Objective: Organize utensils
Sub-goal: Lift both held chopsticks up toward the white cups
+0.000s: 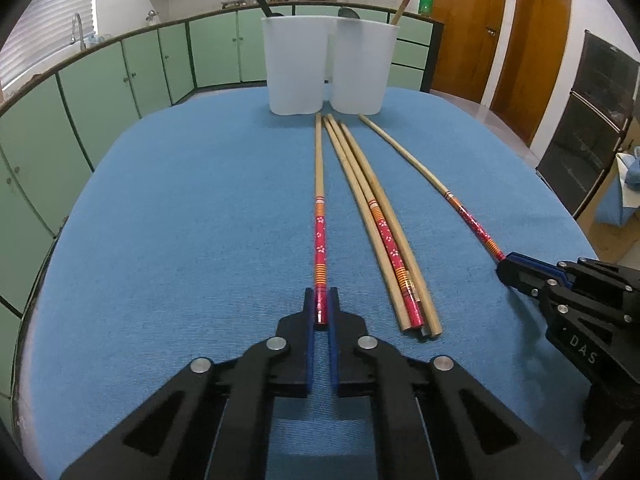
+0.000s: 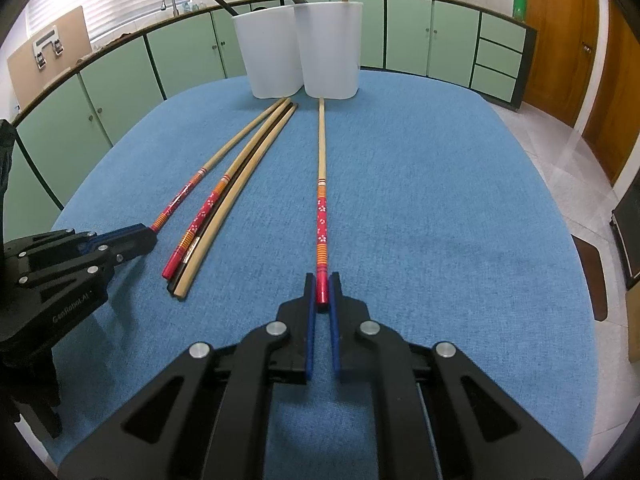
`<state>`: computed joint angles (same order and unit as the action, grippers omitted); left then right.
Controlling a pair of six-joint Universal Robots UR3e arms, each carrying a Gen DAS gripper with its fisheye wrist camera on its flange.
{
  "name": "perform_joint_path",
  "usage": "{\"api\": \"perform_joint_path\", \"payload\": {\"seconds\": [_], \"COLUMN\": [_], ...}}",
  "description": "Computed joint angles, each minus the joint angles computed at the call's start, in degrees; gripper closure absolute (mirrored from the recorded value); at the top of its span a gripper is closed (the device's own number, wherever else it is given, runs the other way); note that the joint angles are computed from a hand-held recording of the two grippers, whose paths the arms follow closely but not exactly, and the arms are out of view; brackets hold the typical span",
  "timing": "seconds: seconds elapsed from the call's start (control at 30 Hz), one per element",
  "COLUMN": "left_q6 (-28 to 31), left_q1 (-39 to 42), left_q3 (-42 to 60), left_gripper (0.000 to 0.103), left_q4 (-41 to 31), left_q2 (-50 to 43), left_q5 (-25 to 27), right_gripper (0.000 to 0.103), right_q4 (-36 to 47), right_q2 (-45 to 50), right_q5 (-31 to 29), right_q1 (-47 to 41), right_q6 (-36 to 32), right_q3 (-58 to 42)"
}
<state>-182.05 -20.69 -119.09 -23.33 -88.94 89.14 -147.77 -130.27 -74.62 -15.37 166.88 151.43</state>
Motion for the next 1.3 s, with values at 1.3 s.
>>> {"api": "perform_joint_path", "payload": {"seconds": [1.3], "left_q6": [2.9], "left_q1": [3.9], "left_q3": [15.3], "left_gripper": [0.097], "left_q4": [-3.7], "left_q2": [12.6], "left_q5": [-3.8], "right_gripper": [0.098], "right_q4": [54.7], "right_q2": [-16.3], "right_q5": [27.7], "right_q1": [-28.8], "right_q6": [-25.2], "right_q3": [-35.4]}}
